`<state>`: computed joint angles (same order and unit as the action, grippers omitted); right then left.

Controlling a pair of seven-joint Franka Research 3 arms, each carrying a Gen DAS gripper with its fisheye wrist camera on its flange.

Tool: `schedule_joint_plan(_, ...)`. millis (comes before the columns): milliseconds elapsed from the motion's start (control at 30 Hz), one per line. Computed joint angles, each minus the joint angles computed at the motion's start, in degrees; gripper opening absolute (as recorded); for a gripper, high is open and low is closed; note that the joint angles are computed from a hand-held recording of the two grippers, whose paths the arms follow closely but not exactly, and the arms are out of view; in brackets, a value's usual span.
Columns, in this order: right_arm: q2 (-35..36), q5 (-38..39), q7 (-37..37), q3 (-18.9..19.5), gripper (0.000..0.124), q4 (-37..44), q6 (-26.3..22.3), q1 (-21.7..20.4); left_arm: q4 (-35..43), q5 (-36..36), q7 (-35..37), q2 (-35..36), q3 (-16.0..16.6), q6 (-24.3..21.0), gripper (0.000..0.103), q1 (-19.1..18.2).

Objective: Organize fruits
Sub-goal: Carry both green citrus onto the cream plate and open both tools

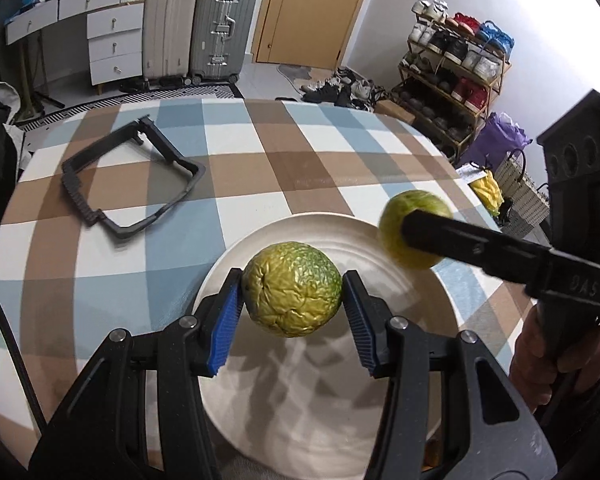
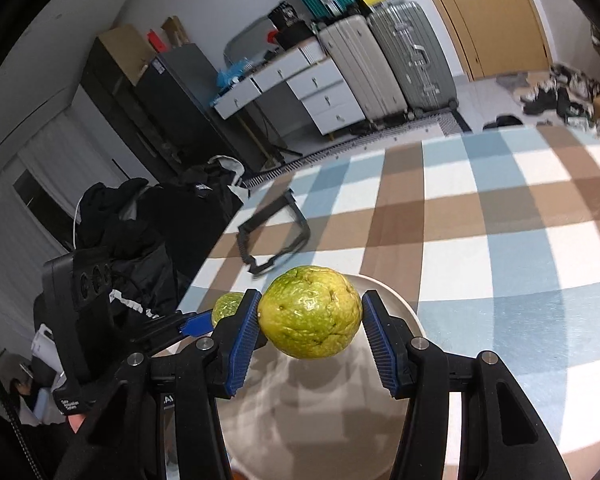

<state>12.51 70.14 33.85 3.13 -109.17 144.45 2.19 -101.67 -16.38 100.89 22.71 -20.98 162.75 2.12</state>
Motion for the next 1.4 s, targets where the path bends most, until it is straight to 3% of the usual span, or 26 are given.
schedule_joint_plan(233,5.54,-4.85,4.13,0.8,0.052,4.28,-1.16,-0.17,4.39,0.67,0.31,4.75,-0.86,-1.29,0.047,0.15)
schedule_joint_plan(333,7.0,-5.96,5.52,1.39,0.052,5.43,-0.53,-0.33,5.62,2.75,-1.0,5.86,0.23,-1.42,0.047,-1.03)
schedule_joint_plan(600,8.98,-9.38,10.1,2.4,0.053,6.96,1.98,-0.47,8.07,6.9,-4.64,7.54,2.17,-1.95,0.048,-2.62)
schedule_joint_plan(700,8.45,-8.27,9.55,3.05,0.058,6.37,2.14,-1.25,8.08,6.55,-4.9,7.55,1.1,-2.36,0.049,-1.45)
schedule_joint_plan(800,6.91,-5.06,7.19,3.53,0.067,5.07,2.04,-2.05,6.32,7.91,-6.49,5.94,2.11,-1.49,0.056,-2.16)
schedule_joint_plan(967,2.43,-0.88,2.23,3.08,0.073,1.13,4.06,-1.52,0.29,11.8,-10.55,0.85,4.87,3.34,0.077,-4.31)
schedule_joint_plan(1033,0.15,1.18,0.52,2.5,0.077,-0.95,4.79,-1.1,-2.38,14.89,-14.49,-1.74,7.29,5.0,0.078,-6.21)
schedule_joint_plan(1200,-7.22,7.57,-5.78,0.36,0.087,-7.74,6.81,0.58,-9.26,15.84,-17.23,-8.28,6.32,7.89,0.081,-5.16)
schedule_joint_plan(1333,-14.47,14.29,-13.68,-1.44,0.099,-14.16,10.27,3.06,-15.57,22.14,-24.29,-14.71,9.9,10.43,0.086,-8.25)
schedule_joint_plan(1400,-17.92,17.84,-17.73,-2.34,0.101,-16.99,11.83,4.47,-19.46,21.86,-24.85,-18.62,9.46,11.74,0.091,-8.05)
